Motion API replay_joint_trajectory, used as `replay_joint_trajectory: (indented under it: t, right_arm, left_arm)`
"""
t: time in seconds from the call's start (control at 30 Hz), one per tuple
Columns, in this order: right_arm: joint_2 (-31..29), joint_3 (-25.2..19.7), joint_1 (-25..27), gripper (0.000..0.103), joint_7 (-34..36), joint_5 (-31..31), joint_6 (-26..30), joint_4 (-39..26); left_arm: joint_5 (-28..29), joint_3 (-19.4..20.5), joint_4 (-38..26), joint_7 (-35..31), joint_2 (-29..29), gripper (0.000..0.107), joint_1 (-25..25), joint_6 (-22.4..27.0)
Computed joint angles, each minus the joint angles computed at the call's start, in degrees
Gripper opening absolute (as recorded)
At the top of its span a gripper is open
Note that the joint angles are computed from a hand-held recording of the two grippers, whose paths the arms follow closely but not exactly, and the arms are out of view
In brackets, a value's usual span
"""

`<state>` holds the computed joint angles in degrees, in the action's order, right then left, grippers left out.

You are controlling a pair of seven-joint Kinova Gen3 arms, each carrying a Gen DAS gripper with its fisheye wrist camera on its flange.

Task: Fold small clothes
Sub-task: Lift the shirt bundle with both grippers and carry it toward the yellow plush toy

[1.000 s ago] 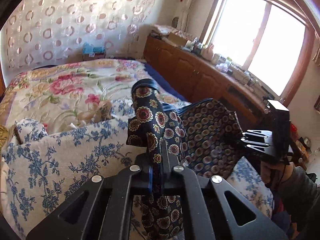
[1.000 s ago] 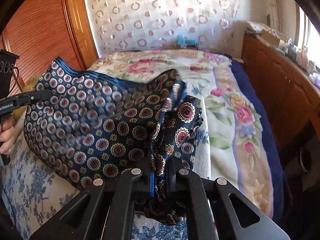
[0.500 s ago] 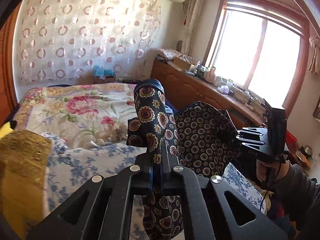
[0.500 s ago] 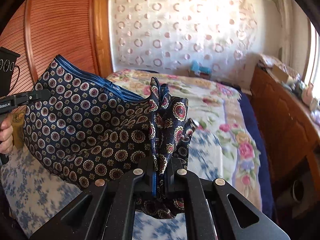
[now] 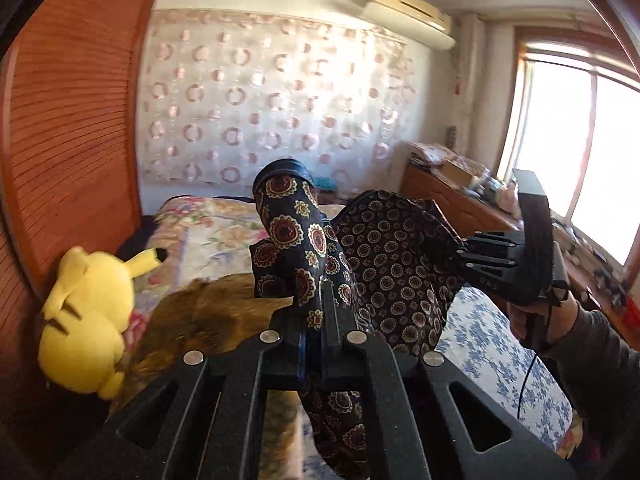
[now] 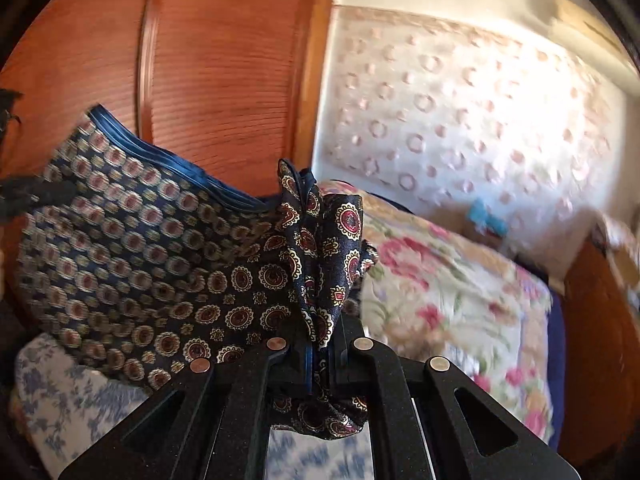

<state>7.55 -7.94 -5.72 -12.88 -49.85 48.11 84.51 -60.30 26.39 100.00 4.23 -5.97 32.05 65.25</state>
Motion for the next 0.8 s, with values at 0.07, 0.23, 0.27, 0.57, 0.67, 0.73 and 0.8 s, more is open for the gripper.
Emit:
replay_joint_trajectory:
  t: [0.07, 0.23, 0.27, 0.57, 0.67, 0.73, 0.8]
  right_arm:
    - [0.3, -1.6, -3.6, 0.004, -1.8, 3.5, -3.5, -0.1]
    - [3.5, -4.8, -10.6, 0.004, -6.0, 11.2, -8.5, -2.2]
    - [4.7, -5.4, -11.6, 0.004, -6.8, 12.4, -8.7, -3.2]
    - [21.0, -7.7, -17.5, 0.004, -16.5, 23.3, -3.0, -24.0]
    - [24.7, -7.5, -18.3, 0.004, -20.6, 25.4, -0.4, -28.7]
    - [26.1, -7.1, -19.0, 0.011, -23.2, 26.6, 0.6, -30.9]
    - [26.8, -7.3, -19.1, 0.020, -25.6, 26.9, 1.0, -32.1]
  left_arm:
    - [-0.7, 1.5, 3.1, 4.7, -1.8, 0.005, 0.2, 2.5]
    - [0.3, 3.7, 9.5, 13.5, -4.3, 0.005, -1.0, 4.7]
    - [0.8, 4.0, 11.0, 15.3, -4.4, 0.005, -1.4, 4.9]
    - [4.0, 6.3, 16.3, 25.0, -2.9, 0.005, -1.4, 5.2]
    - [5.1, 5.7, 16.3, 26.7, -1.0, 0.005, 0.8, 7.7]
    - [5.1, 5.0, 16.2, 27.7, -0.5, 0.005, 2.3, 8.9]
    - [5.4, 4.4, 15.8, 26.6, -0.8, 0.005, 3.9, 10.6]
